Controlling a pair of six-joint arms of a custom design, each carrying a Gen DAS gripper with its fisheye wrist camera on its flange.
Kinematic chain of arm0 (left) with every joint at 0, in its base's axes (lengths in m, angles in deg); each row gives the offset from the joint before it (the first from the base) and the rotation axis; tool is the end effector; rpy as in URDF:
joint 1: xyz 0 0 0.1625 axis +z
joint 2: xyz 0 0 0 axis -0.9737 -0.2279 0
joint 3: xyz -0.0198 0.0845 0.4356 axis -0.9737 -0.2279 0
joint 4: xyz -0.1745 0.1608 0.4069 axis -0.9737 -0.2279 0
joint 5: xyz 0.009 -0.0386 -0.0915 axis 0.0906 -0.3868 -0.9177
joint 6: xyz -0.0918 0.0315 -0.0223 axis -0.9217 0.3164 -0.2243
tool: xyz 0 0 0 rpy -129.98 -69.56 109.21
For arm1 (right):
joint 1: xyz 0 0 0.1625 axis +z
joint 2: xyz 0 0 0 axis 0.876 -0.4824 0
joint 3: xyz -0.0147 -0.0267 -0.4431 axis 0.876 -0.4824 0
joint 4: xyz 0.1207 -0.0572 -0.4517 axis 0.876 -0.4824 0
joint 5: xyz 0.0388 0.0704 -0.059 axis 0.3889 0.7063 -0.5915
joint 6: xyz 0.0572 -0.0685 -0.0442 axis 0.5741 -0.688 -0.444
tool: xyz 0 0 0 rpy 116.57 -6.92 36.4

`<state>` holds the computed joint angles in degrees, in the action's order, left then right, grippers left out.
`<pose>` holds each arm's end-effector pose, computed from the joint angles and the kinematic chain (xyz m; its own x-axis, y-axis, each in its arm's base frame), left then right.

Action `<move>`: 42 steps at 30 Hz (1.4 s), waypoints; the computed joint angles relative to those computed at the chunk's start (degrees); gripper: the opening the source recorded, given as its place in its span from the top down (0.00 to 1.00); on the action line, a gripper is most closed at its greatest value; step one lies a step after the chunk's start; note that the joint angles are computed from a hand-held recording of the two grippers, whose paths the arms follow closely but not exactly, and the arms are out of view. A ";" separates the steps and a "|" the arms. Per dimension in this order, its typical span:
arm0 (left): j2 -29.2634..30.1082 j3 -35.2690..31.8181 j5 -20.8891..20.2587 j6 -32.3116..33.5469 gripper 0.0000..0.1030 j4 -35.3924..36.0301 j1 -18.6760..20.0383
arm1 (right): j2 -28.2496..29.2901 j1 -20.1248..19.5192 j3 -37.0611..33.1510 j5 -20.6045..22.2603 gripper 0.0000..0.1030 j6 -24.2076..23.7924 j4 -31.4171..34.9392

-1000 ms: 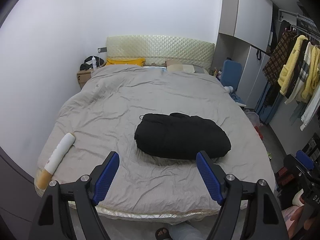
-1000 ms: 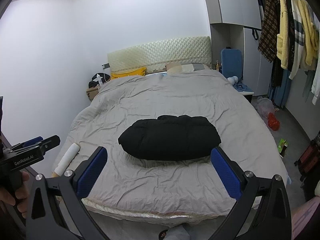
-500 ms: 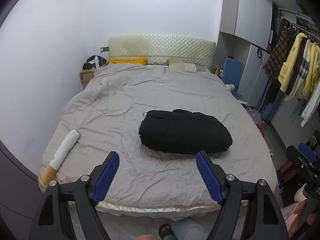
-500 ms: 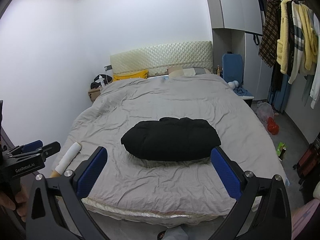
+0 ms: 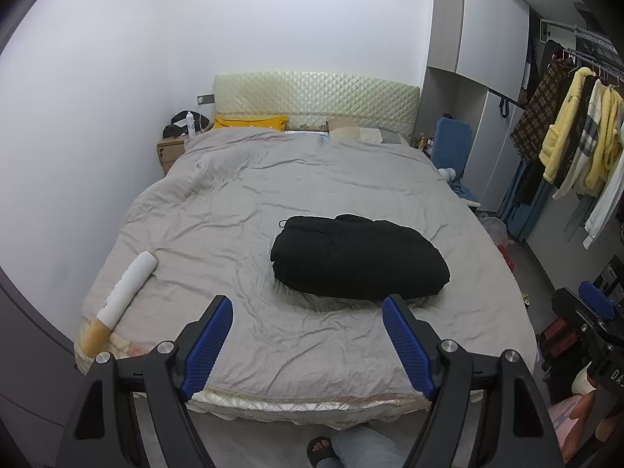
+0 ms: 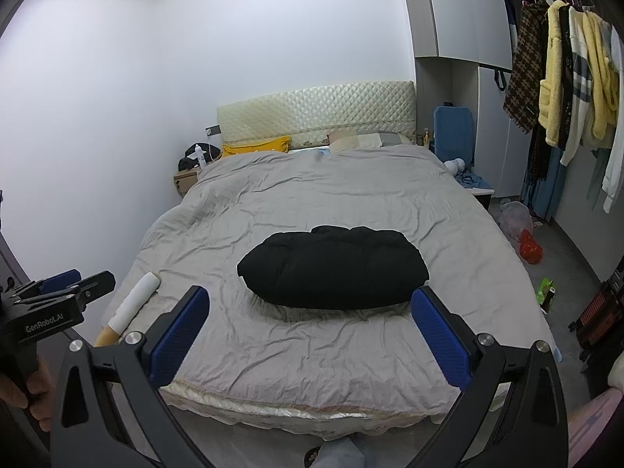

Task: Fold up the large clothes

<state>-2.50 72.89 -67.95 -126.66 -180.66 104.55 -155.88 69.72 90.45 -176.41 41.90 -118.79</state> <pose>-0.4424 -0.4768 0.4926 -0.7378 0.0881 -0.6692 0.5328 0.6848 -0.4972 0.4827 -0.4755 0.4034 -0.8024 0.0076 0.5967 -0.4847 0.5750 -0.6591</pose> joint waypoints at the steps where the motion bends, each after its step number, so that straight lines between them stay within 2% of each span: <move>1: -0.07 0.06 0.09 -0.04 0.24 0.10 -0.11 | -0.01 0.06 0.06 0.02 0.00 -0.06 -0.16; 13: -0.48 0.33 1.10 -1.04 0.24 0.98 -0.42 | 0.35 0.13 0.01 0.59 0.00 -0.72 -1.20; 20: 1.21 -1.06 1.03 2.13 0.24 -1.77 1.05 | 1.14 -0.78 -1.52 1.32 0.00 -1.59 -0.89; 26: 3.78 -2.04 -0.16 6.05 0.24 -5.70 3.38 | 1.14 -1.80 -1.88 1.07 0.00 0.06 1.16; 30: 6.39 -2.39 -2.92 8.44 0.24 -7.94 6.85 | 1.37 -3.39 -2.38 1.28 0.00 2.58 4.69; 34: 9.46 -1.45 -4.91 10.93 0.24 -12.22 10.73 | 2.45 -5.34 -3.35 1.51 0.00 3.04 7.41; 38: 13.77 0.78 -5.86 16.12 0.24 -20.72 15.43 | 4.12 -8.46 -4.09 2.52 0.00 4.49 8.39; 42: 21.38 2.34 -6.64 23.79 0.24 -33.71 20.54 | 6.58 -11.26 -4.16 3.29 0.00 1.84 4.26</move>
<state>18.87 75.23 -74.59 -102.87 -214.37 125.09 -149.30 58.46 86.29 -173.12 43.75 -114.53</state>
